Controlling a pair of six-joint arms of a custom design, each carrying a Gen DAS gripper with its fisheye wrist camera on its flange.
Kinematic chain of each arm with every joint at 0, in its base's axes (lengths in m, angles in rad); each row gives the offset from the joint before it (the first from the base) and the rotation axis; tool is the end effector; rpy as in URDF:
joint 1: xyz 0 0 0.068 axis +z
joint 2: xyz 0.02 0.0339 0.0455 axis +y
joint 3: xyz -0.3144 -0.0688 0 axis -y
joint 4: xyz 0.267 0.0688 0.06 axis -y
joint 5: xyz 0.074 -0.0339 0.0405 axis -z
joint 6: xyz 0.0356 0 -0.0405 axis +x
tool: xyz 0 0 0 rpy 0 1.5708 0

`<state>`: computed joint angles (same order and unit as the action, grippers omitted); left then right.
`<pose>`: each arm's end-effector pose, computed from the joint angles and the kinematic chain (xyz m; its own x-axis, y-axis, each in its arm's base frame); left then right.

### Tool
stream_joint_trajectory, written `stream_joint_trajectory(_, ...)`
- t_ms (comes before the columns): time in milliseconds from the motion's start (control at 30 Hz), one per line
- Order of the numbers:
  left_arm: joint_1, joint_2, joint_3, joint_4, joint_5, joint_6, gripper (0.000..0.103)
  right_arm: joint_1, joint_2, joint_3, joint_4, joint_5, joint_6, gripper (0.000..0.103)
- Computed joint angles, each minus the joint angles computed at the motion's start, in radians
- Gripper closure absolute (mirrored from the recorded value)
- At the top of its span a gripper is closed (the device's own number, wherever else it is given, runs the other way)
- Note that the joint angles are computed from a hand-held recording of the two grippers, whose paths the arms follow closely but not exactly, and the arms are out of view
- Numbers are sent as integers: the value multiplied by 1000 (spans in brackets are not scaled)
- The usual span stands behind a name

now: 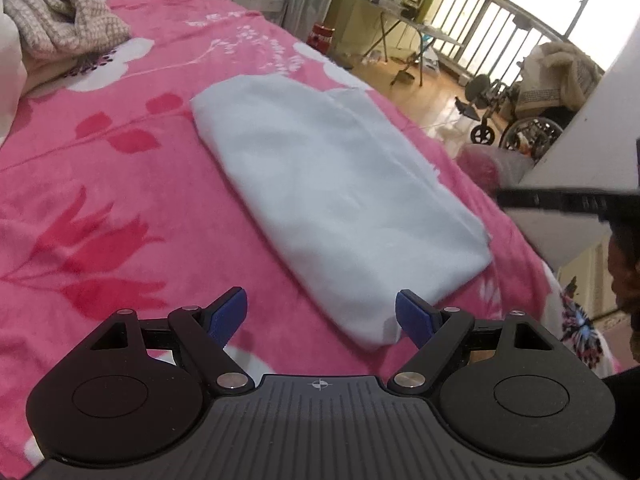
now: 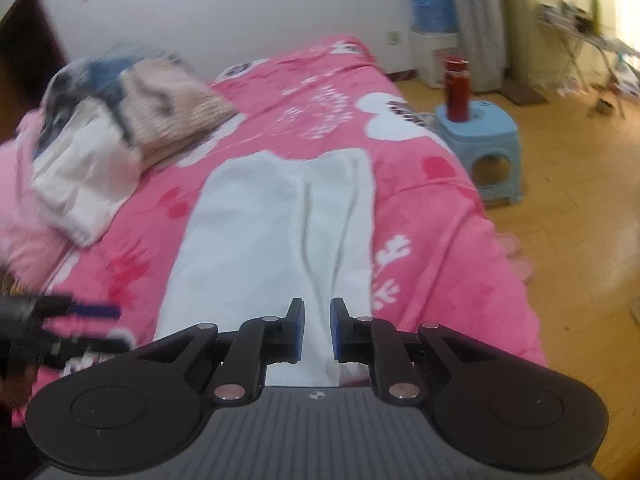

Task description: Fold clothes

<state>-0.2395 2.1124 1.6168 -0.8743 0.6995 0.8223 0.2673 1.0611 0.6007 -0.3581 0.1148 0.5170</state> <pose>0.4470 -0.1327 0.2095 -0.4234 0.6805 -0.5981 0.9059 0.3148 -0.2831 0.2009 0.0508 0.2432 -0.7045 0.3162 -0.6353 0.1856 0.9462 0.2650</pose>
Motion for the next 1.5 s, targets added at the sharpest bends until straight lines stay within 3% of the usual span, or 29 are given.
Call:
stream_joint_trajectory(133, -25, -12, -36, 46, -25, -13, 21, -54, -44, -37, -46, -109, 85, 87)
stream_joint_trajectory(233, -43, -21, -71, 98, -47, -38, 21, -167, -65, -99, -32, -258, 212, 74)
stream_joint_trajectory(367, -60, -24, -89, 120, -70, -45, 21, -276, -39, -181, 77, -410, 293, 71)
stream_joint_trajectory(533, -77, -41, -121, 149, -105, -36, 21, -341, 41, -233, 217, -496, 345, 71)
stream_joint_trajectory(633, -87, -49, -139, 166, -131, -32, 21, -359, 55, -254, 283, -537, 355, 77)
stream_joint_trajectory(700, -93, -51, -146, 171, -141, -32, 21, -353, 62, -246, 282, -539, 337, 83)
stream_joint_trajectory(733, -96, -53, -150, 175, -145, -30, 21, -344, 58, -238, 271, -530, 325, 92)
stream_joint_trajectory(833, -103, -59, -163, 185, -156, -22, 21, -313, 38, -216, 239, -498, 290, 100)
stream_joint_trajectory(1200, -129, -93, -219, 273, -155, -26, 21, -199, 26, -77, 168, -300, 58, 101)
stream_joint_trajectory(1500, -134, -91, -220, 272, -130, -28, 21, -202, 53, -118, 148, -226, -19, 101)
